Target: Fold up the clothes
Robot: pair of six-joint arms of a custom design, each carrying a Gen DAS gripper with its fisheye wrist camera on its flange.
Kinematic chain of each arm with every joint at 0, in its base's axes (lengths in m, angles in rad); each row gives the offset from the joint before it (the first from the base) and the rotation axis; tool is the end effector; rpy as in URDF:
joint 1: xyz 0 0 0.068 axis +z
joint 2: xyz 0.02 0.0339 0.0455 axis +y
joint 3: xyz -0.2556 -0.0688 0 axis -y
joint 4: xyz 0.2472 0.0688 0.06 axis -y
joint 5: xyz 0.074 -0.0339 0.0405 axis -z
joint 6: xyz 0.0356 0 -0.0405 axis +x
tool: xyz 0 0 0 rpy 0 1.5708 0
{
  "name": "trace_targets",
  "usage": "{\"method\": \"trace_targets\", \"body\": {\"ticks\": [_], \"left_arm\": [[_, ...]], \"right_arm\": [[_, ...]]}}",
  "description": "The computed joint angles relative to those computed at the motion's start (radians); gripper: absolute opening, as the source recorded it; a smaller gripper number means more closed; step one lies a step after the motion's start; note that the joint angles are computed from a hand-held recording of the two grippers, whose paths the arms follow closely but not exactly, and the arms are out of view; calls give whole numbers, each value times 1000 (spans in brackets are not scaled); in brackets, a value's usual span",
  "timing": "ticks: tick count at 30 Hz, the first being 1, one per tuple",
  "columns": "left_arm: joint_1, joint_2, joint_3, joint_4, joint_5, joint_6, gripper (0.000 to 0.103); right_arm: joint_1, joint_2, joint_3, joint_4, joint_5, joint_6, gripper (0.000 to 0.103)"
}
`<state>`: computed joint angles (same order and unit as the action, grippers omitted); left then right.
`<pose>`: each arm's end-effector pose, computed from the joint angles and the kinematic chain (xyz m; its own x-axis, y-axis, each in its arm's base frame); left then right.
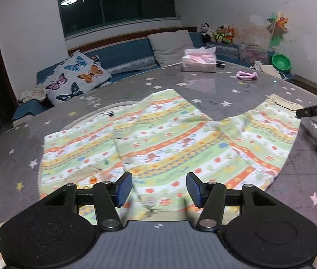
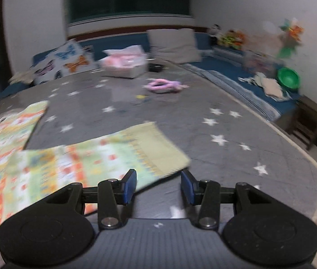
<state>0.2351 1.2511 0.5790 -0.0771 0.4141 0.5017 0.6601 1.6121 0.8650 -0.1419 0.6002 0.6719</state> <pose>0.2450 0.0440 0.1766 -0.5455 0.3221 -0.7738 0.3828 0.9170 0.1119 0.2634 0.1790 0.1647 -0.6200 0.1690 -0.7662 0.2058 0.9774 0.0491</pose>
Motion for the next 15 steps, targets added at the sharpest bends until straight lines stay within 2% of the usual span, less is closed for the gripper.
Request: {"method": "trace_targets", "body": {"ticks": [5,7,9,11,15], "left_arm": [[-61,9,3,-2,-37,-32,59],[-83,17,3,3,-50,-44,61],[-101,25,3,12,-67,-55,63],[-117,36,8,13,-79,-66,63],[-146,59,23,5,-97,-85,67]], "right_arm": [[-33,27,-11,72,-22,13,44],[-31,45,-1,82,-15,10,34],[-31,51,1,93,-18,10,15],[-34,42,-3,103,-35,17,7],[-23,-3,-25,115,-29,23,6]]}}
